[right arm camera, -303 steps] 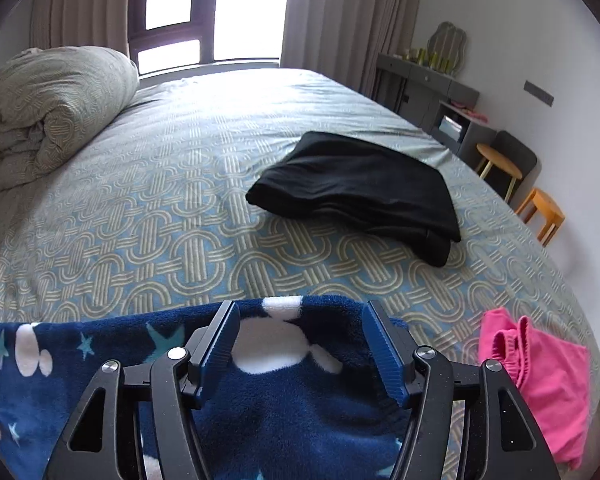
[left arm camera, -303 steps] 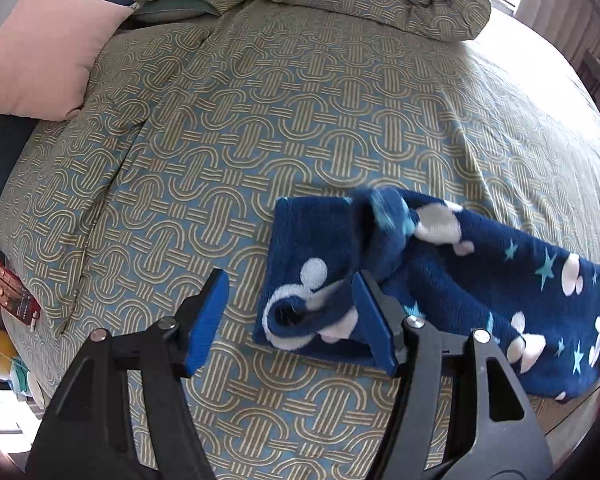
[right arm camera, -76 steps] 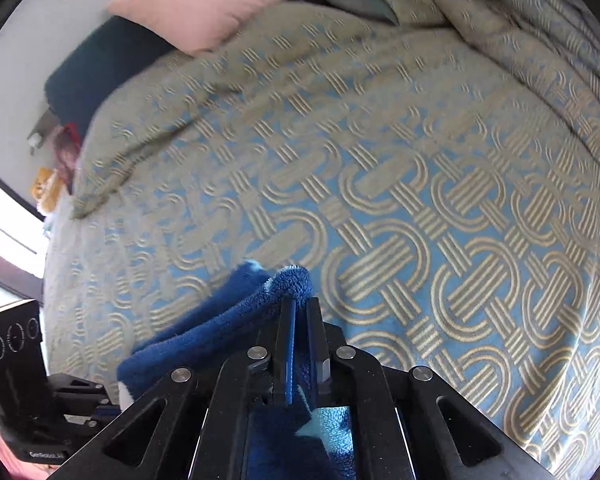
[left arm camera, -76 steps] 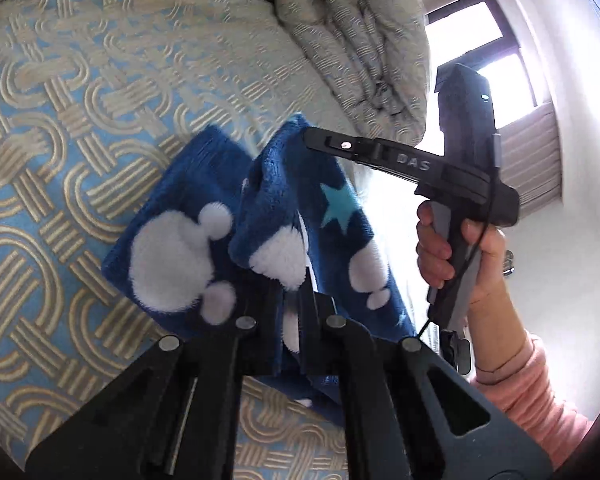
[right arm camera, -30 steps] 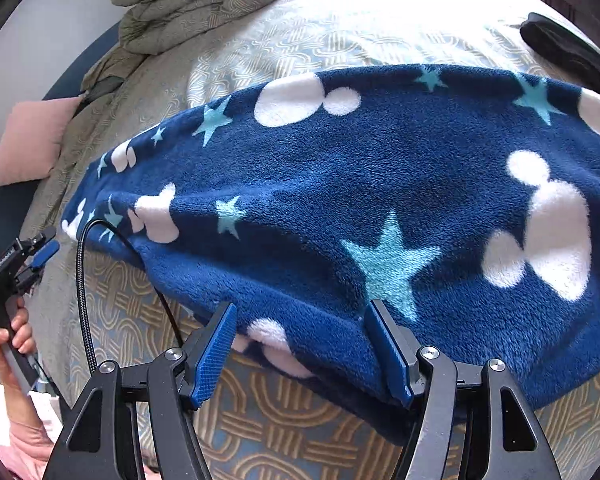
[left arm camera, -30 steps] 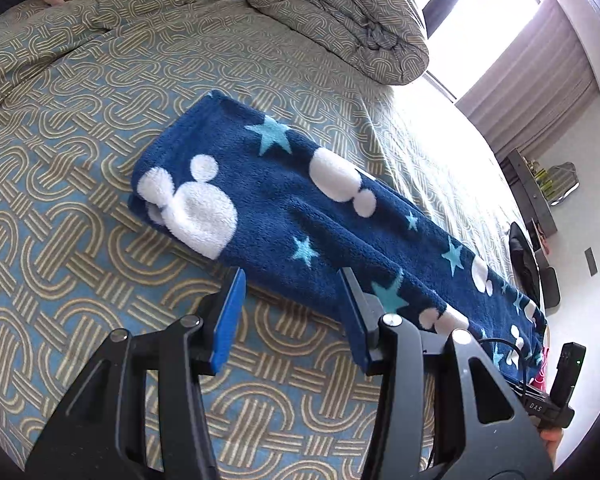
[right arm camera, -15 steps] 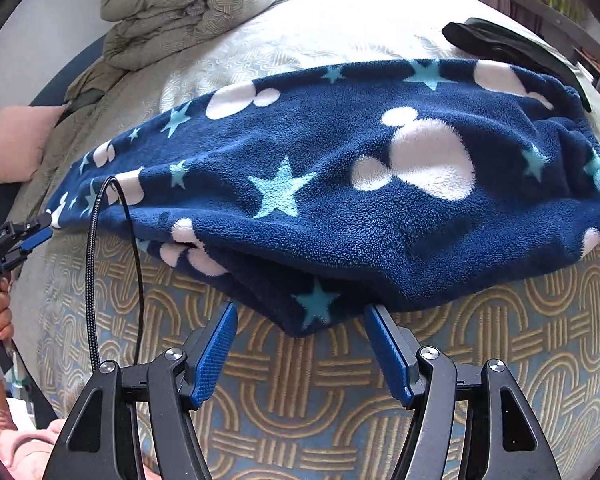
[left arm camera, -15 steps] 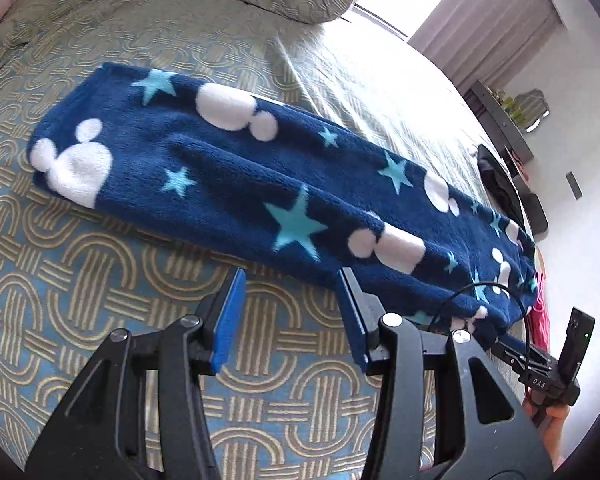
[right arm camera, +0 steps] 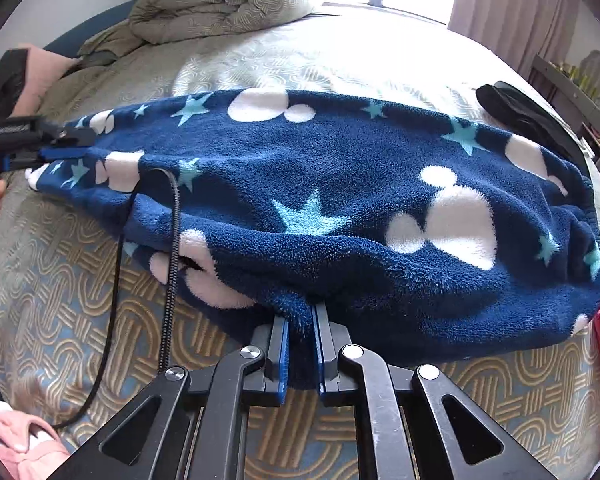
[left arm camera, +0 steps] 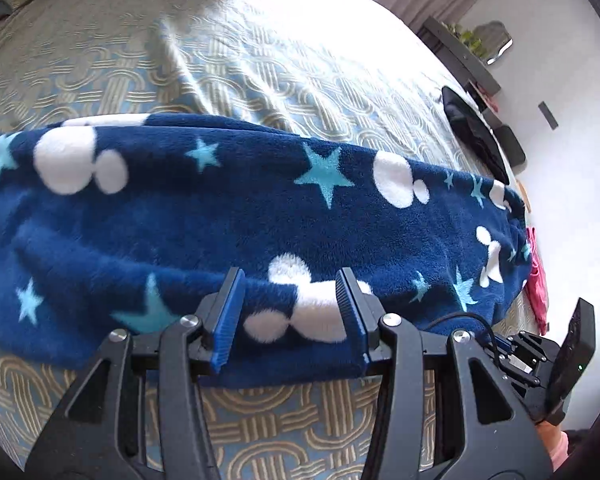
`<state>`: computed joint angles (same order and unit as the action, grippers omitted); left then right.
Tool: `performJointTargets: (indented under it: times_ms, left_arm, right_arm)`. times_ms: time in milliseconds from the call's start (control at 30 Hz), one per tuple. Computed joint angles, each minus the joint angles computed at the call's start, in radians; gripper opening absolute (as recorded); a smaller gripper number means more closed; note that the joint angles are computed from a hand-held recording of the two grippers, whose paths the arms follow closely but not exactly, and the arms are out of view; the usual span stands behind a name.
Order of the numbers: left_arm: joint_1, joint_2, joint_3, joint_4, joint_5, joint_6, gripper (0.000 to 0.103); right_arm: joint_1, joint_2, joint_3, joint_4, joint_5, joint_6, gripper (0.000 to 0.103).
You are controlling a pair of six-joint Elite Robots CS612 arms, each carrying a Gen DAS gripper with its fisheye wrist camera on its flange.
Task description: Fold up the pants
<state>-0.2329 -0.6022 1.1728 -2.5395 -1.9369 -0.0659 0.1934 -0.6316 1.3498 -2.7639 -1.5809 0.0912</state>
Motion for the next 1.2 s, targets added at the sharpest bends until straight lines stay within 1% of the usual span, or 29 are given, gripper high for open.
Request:
performJointTargets:
  times_ms: [67,100,133,200,233,333,400,433,467,500,567,600,633,667,700,733,767,833,867,900,933,967,1000,1033,1067,1100,1133,1167,1200]
  left_arm:
    - [-0.020,0.040,-0.071,0.076,0.068,0.045,0.048]
    - [-0.031,0.063,-0.107,0.101,0.122,0.056,0.049]
    - [-0.041,0.084,-0.135,0.103,0.173,0.060,0.049]
    - [-0.052,0.121,-0.184,0.048,0.232,0.070,0.049]
    - [-0.056,0.136,-0.209,0.035,0.268,0.071,0.049]
    - [-0.065,0.181,-0.299,0.049,0.346,0.068,0.049]
    - [-0.078,0.200,-0.341,0.066,0.484,0.084,0.049]
    - [-0.078,0.202,-0.355,0.087,0.509,0.089,0.047]
    - [-0.072,0.190,-0.344,0.085,0.491,0.084,0.046]
    - [-0.059,0.169,-0.316,0.055,0.432,0.075,0.046]
    - [-0.030,0.113,-0.228,-0.029,0.310,0.056,0.046]
    - [-0.022,0.091,-0.192,-0.062,0.282,0.060,0.046]
    - [-0.018,0.068,-0.151,-0.097,0.271,0.071,0.047]
    - [-0.011,0.038,-0.097,-0.138,0.271,0.095,0.047]
    - [-0.009,0.021,-0.067,-0.158,0.280,0.114,0.047]
    - [-0.004,0.003,-0.033,-0.176,0.298,0.129,0.047]
    - [0.001,-0.019,0.010,-0.199,0.324,0.134,0.047]
    - [0.016,-0.044,0.067,-0.229,0.355,0.109,0.047]
    - [0.029,-0.062,0.103,-0.248,0.361,0.077,0.047]
    - [0.044,-0.077,0.134,-0.264,0.368,0.021,0.048]
    - [0.060,-0.093,0.167,-0.280,0.371,-0.048,0.054]
    - [0.078,-0.104,0.195,-0.294,0.363,-0.114,0.058]
    - [0.097,-0.115,0.225,-0.311,0.350,-0.186,0.062]
    - [0.113,-0.121,0.245,-0.313,0.340,-0.242,0.062]
    - [0.126,-0.124,0.256,-0.301,0.332,-0.283,0.062]
    - [0.137,-0.124,0.263,-0.287,0.329,-0.314,0.062]
    - [0.143,-0.127,0.273,-0.283,0.329,-0.337,0.062]
    - [0.149,-0.125,0.277,-0.283,0.323,-0.360,0.062]
    - [0.152,-0.123,0.284,-0.292,0.306,-0.376,0.062]
  right_arm:
    - [0.002,-0.007,0.014,-0.002,-0.007,-0.012,0.008]
    - [0.003,-0.008,0.019,0.002,-0.006,-0.007,0.008]
    - [0.002,-0.010,0.023,0.006,0.000,0.002,0.008]
    - [-0.002,-0.017,0.036,0.010,0.017,0.017,0.008]
    - [-0.004,-0.020,0.040,0.014,0.026,0.021,0.008]
    - [-0.008,-0.033,0.054,0.039,0.040,0.021,0.008]
    - [-0.006,-0.039,0.063,0.055,0.032,0.022,0.008]
    - [-0.006,-0.042,0.067,0.062,0.029,0.021,0.008]
    - [-0.006,-0.047,0.072,0.069,0.030,0.019,0.008]
    - [-0.009,-0.054,0.079,0.068,0.038,0.019,0.008]
    - [-0.019,-0.075,0.106,0.023,0.070,0.032,0.009]
    - [-0.026,-0.086,0.116,-0.006,0.093,0.035,0.009]
    - [-0.032,-0.096,0.121,-0.033,0.112,0.028,0.010]
    - [-0.035,-0.103,0.121,-0.060,0.121,0.009,0.015]
    - [-0.033,-0.106,0.113,-0.085,0.113,-0.020,0.019]
    - [-0.028,-0.103,0.095,-0.102,0.093,-0.050,0.026]
    - [-0.021,-0.093,0.069,-0.111,0.067,-0.082,0.027]
    - [-0.007,-0.060,-0.006,-0.093,0.026,-0.134,0.028]
    - [0.001,-0.041,-0.047,-0.072,0.010,-0.152,0.028]
    - [0.008,-0.025,-0.084,-0.056,0.016,-0.163,0.028]
    - [0.010,-0.015,-0.110,-0.049,0.062,-0.170,0.028]
    - [0.006,-0.011,-0.128,-0.052,0.141,-0.177,0.028]
    - [0.000,-0.013,-0.134,-0.065,0.239,-0.185,0.028]
    - [-0.003,-0.020,-0.134,-0.092,0.327,-0.201,0.028]
    - [-0.003,-0.029,-0.129,-0.141,0.387,-0.223,0.028]
    - [0.001,-0.040,-0.122,-0.212,0.424,-0.249,0.028]
    - [0.002,-0.050,-0.115,-0.284,0.453,-0.270,0.034]
    - [0.005,-0.056,-0.113,-0.354,0.478,-0.281,0.051]
    - [0.005,-0.061,-0.114,-0.420,0.504,-0.279,0.062]
